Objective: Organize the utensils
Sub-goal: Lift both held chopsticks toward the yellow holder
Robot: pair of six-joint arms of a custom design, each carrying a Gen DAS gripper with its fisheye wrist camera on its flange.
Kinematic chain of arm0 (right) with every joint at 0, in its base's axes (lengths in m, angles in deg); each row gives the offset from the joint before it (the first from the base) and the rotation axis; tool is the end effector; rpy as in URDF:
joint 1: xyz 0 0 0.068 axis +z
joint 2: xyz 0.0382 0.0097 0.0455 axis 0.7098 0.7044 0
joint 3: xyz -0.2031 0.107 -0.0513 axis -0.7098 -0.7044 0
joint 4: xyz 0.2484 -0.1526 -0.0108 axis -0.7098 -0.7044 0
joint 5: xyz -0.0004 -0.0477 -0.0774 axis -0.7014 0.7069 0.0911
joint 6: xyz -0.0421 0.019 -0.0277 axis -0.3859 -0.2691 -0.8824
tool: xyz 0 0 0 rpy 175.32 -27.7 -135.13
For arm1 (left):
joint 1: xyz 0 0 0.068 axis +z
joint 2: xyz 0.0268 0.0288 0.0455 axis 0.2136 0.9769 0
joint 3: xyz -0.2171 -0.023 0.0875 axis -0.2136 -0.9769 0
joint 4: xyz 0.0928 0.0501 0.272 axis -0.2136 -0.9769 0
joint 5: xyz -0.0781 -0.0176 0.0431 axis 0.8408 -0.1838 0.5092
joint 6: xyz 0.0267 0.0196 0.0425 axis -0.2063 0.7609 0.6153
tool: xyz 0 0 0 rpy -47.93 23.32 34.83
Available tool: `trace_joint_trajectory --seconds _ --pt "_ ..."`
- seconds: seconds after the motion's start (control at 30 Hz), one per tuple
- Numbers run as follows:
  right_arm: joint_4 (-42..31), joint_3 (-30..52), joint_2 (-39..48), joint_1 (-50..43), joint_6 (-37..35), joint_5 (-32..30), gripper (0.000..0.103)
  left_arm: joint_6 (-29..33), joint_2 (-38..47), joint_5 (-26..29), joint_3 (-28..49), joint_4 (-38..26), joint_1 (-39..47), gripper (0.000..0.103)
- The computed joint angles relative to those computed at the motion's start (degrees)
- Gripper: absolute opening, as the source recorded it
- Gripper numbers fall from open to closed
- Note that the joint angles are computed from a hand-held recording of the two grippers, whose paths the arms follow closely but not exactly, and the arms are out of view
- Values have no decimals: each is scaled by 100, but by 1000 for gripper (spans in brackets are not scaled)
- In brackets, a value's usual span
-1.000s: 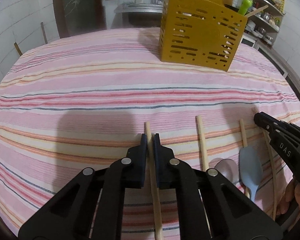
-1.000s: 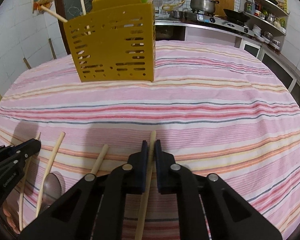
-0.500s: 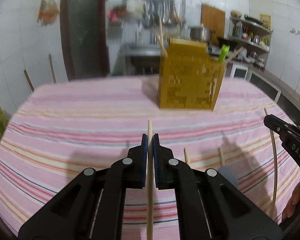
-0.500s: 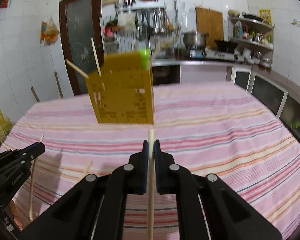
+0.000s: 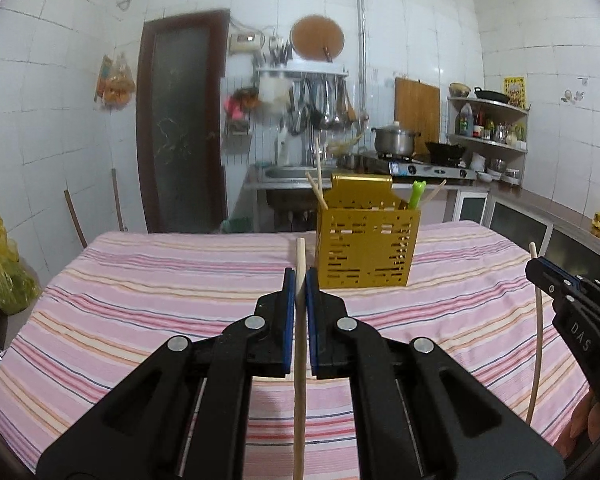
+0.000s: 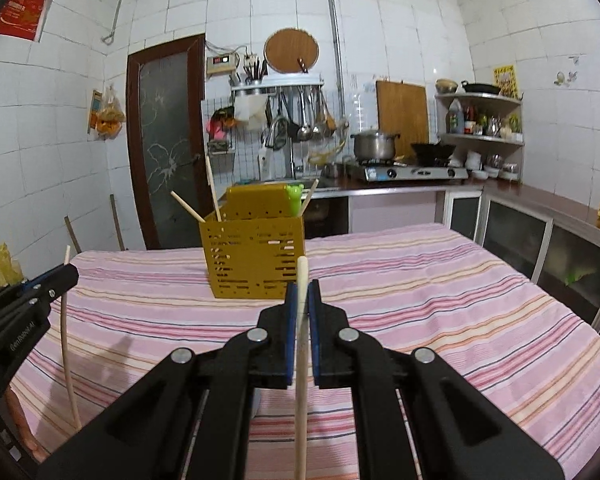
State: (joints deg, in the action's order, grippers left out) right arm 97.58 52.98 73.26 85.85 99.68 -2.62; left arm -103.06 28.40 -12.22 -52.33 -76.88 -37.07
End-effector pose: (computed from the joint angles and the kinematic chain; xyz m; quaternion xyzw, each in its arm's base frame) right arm 0.2153 0.1651 0.1675 -0.0717 0.7965 0.0980 0.5924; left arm 0.1757 -0.1596 0.1976 -0.0946 0.8104 0.0619 0.5749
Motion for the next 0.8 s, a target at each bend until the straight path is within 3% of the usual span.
trace_joint_trajectory --seconds 0.3,0.8 --pt "1 -190 -503 153 -142 229 6 69 -308 -267 -89 4 -227 4" --pt "97 388 -40 -146 -380 -120 6 817 -25 -138 291 618 6 4"
